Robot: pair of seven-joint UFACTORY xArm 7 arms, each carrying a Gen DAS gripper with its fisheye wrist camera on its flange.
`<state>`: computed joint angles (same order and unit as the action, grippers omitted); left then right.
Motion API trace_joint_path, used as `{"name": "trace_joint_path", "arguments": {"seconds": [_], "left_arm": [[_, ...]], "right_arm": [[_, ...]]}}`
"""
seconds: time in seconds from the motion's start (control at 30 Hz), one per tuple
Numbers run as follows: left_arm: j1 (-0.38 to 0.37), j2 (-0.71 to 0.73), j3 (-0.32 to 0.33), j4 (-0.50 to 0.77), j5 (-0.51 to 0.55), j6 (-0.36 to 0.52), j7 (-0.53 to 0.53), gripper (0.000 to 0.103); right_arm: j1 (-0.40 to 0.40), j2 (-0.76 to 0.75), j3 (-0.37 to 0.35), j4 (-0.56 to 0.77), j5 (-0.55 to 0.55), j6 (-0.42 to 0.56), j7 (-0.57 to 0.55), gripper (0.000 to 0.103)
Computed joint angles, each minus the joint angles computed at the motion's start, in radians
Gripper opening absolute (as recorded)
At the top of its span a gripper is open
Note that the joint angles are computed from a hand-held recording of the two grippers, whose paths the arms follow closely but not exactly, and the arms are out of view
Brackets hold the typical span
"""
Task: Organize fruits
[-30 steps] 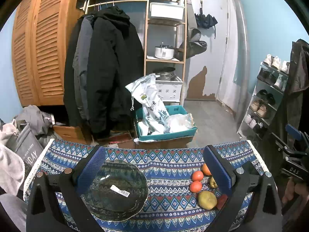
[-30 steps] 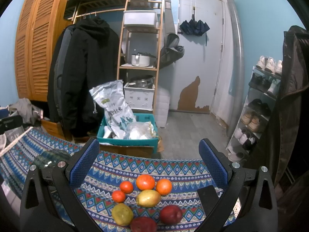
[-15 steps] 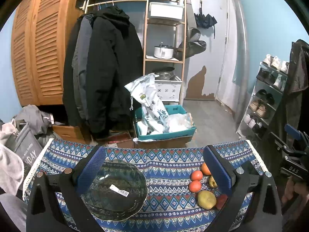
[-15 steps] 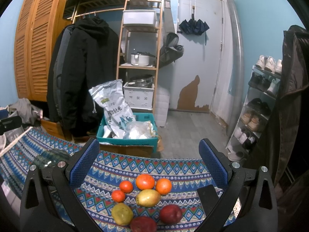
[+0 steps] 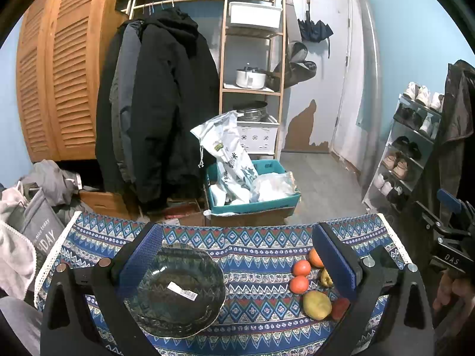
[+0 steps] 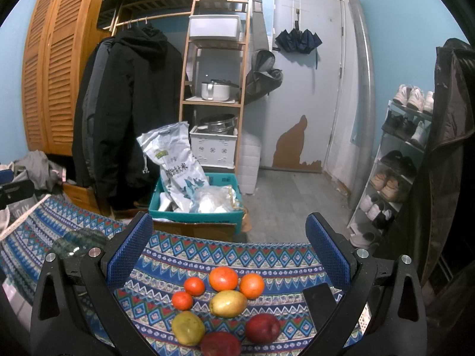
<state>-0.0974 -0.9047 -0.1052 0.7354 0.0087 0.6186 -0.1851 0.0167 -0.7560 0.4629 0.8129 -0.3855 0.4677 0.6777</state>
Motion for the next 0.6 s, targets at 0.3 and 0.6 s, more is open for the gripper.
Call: {"name": "trace_joint_path", "arguments": {"seconds": [0.3, 0.6], "left_arm": [[-0.002, -0.003, 0.000, -0.005, 0.000, 0.001, -0.002, 0.102], [-0.004, -0.003, -0.001, -0.006, 0.001, 0.002, -0.005, 0.102]], "right_arm": [[0.001, 0.001, 0.000, 0.001, -0.002, 0.001, 0.002, 0.101], [0.003, 0.001, -0.002, 0.003, -0.002, 0.002, 0.001, 0.101]]}}
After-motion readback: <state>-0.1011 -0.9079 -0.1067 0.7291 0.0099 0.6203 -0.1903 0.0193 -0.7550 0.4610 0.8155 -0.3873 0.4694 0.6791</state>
